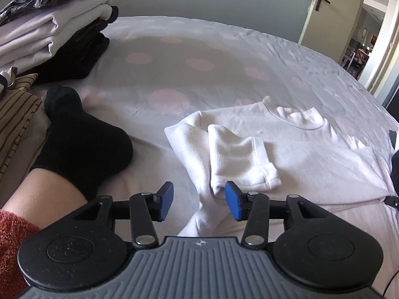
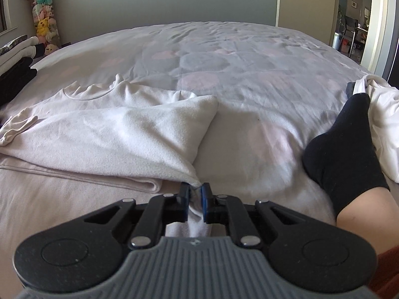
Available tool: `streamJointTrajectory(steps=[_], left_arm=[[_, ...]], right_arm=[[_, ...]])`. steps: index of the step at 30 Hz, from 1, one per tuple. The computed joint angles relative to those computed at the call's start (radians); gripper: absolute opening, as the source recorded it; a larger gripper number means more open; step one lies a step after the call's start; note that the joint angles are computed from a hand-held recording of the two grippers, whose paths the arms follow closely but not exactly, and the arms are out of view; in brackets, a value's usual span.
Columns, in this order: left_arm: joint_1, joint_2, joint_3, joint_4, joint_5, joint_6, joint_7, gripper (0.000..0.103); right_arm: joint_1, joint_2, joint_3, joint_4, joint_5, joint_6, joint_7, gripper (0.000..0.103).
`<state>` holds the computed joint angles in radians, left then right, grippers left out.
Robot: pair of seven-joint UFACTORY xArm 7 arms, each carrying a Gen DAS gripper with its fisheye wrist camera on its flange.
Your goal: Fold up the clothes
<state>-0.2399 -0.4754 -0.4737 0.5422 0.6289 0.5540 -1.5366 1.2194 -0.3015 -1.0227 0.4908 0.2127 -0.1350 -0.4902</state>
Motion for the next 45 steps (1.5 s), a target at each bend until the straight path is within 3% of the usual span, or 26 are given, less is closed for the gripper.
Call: streamJointTrajectory(steps=[3,4,6,9,15,17,18,21,26,28,33,40,45], left_arm=[[-0.025,0.032,0.016,0.008,-0.026,0.029,0.065,0.054],[-0.018,0.048,0.011,0.014,-0.024,0.052,0.054,0.039],[-0.010,0.061,0.024,0.003,-0.014,0.050,0.017,0.028],[0.015,0.046,0.062,-0.051,-0.007,-0.042,-0.047,0.028],[0.003,0.006,0.061,-0.056,-0.049,-0.008,-0.030,0.031],[-0.028,-0.031,0.066,-0.062,-0.079,0.014,0.015,0.031],[-0.042,-0.050,0.067,-0.065,-0.095,0.025,0.038,0.031],[-0.109,-0.117,0.088,-0.086,-0.178,0.049,0.137,0.036],[-0.220,-0.208,0.059,-0.065,-0.302,0.192,0.287,0.040],[-0.265,-0.228,0.052,-0.049,-0.357,0.236,0.335,0.049],[-0.368,-0.214,0.022,0.036,-0.458,0.362,0.485,0.051],[-0.489,-0.085,-0.030,0.169,-0.529,0.429,0.723,0.053],[-0.570,0.033,-0.043,0.240,-0.588,0.454,0.875,0.059]], right_arm=[[0.000,0.002,0.001,-0.003,-0.005,-0.007,0.002,0.012],[0.001,0.002,0.000,-0.003,-0.007,-0.008,0.005,0.012],[0.003,0.003,-0.003,-0.004,-0.012,-0.010,0.010,0.012],[0.000,0.008,-0.003,-0.005,-0.024,-0.010,0.011,0.012],[-0.012,0.017,0.004,-0.005,-0.036,-0.007,0.004,0.013],[-0.050,0.004,0.039,-0.007,-0.032,0.012,0.004,0.015],[-0.085,-0.008,0.069,-0.009,-0.024,0.026,0.005,0.021],[-0.231,-0.063,0.197,-0.019,-0.001,0.109,0.009,0.026],[-0.430,-0.208,0.356,-0.029,-0.025,0.354,-0.017,0.030],[-0.508,-0.270,0.422,-0.046,-0.044,0.457,-0.019,0.037],[-0.670,-0.445,0.546,-0.102,-0.096,0.723,-0.071,0.040],[-0.769,-0.676,0.652,-0.119,-0.114,1.173,-0.243,0.045],[-0.797,-0.742,0.769,-0.124,-0.149,1.405,-0.366,0.053]])
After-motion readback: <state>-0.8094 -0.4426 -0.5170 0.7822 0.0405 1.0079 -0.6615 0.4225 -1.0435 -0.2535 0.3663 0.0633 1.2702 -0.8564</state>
